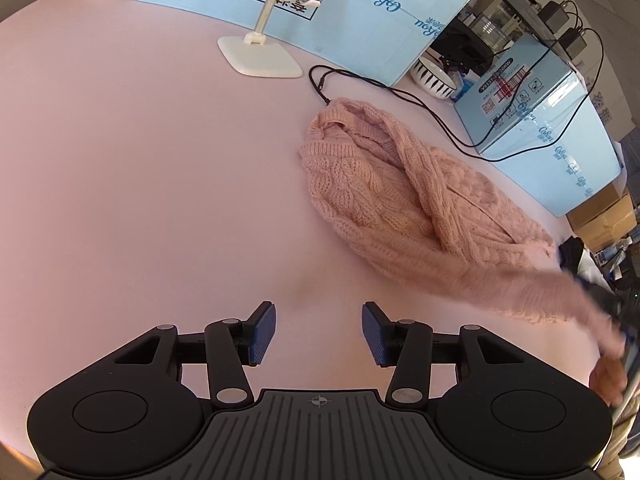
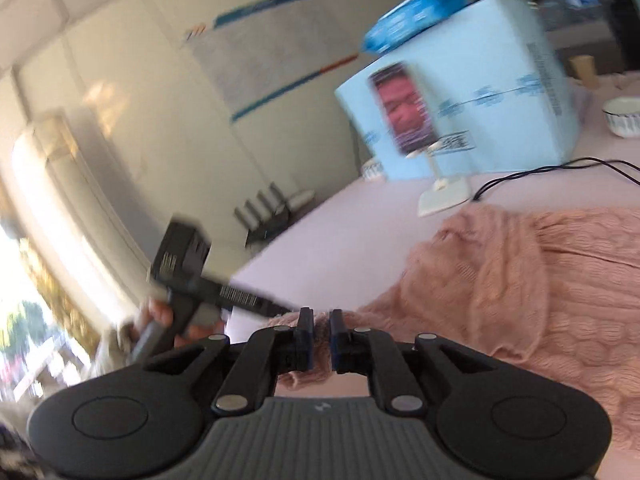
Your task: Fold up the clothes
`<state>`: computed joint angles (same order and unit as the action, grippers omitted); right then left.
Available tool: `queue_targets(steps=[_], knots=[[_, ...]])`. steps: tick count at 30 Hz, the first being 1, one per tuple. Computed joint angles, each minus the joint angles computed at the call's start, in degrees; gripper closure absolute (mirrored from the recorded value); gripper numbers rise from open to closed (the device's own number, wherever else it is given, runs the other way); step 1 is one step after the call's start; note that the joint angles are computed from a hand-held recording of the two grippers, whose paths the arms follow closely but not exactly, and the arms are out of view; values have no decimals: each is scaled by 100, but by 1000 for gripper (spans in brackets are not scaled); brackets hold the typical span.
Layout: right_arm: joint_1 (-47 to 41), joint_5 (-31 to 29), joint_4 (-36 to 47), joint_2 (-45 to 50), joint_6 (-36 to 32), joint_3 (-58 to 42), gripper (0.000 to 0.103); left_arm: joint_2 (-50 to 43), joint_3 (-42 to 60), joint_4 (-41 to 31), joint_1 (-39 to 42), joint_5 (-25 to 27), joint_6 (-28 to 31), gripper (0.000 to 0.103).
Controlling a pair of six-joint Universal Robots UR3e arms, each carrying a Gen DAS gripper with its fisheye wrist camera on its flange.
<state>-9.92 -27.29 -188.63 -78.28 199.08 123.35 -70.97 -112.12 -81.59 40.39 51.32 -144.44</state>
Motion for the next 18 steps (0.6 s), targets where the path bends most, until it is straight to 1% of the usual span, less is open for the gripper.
queue_targets(steps=[1, 2, 3, 4, 6, 8, 9, 10, 11, 12, 13, 14, 15, 16, 17, 18], knots=[[-138, -632, -382, 322, 1014, -62, 21, -41, 10, 16, -40, 26, -6, 54], [-145, -1305, -521, 404, 1548, -33, 20, -68, 10, 36, -67, 49, -3, 49], [-172, -1648, -181, 272, 1602, -21, 23, -90, 10, 56, -93, 67, 6, 47], [-262, -1755, -106, 251, 1523, 66, 23, -99, 10, 67, -109, 74, 25, 47], [-436, -1523, -712, 279, 1516, 412, 22, -143, 30, 105, -165, 97, 73, 44], [-428, -1645, -1513, 115, 1553, 772, 22, -259, 89, 237, -303, 154, 16, 42], [-331, -1823, -1873, 96, 1505, 847, 21, -346, 134, 338, -401, 198, -71, 42], [-222, -1952, -2221, -4, 1198, 951, 21, -421, 175, 426, -494, 237, -152, 42], [-102, -2054, -2316, -160, 760, 1001, 19, -477, 202, 489, -579, 257, -208, 42], [106, -2132, -1931, -307, -13, 918, 12, -529, 227, 532, -661, 264, -235, 41], [320, -2241, -1429, -490, -802, 795, 8, -581, 254, 573, -743, 271, -260, 41], [561, -2440, -946, -631, -1510, 631, 7, -627, 277, 608, -820, 276, -281, 41], [917, -2986, -644, -612, -1912, 420, 7, -660, 292, 631, -884, 281, -291, 41], [1442, -3875, -326, -495, -2288, 148, 7, -689, 303, 654, -937, 286, -298, 41], [1731, -4349, -38, -329, -2417, -97, 9, -719, 315, 676, -989, 291, -304, 41], [1816, -4465, 293, -196, -2434, -292, 12, -745, 327, 694, -1030, 294, -310, 41]])
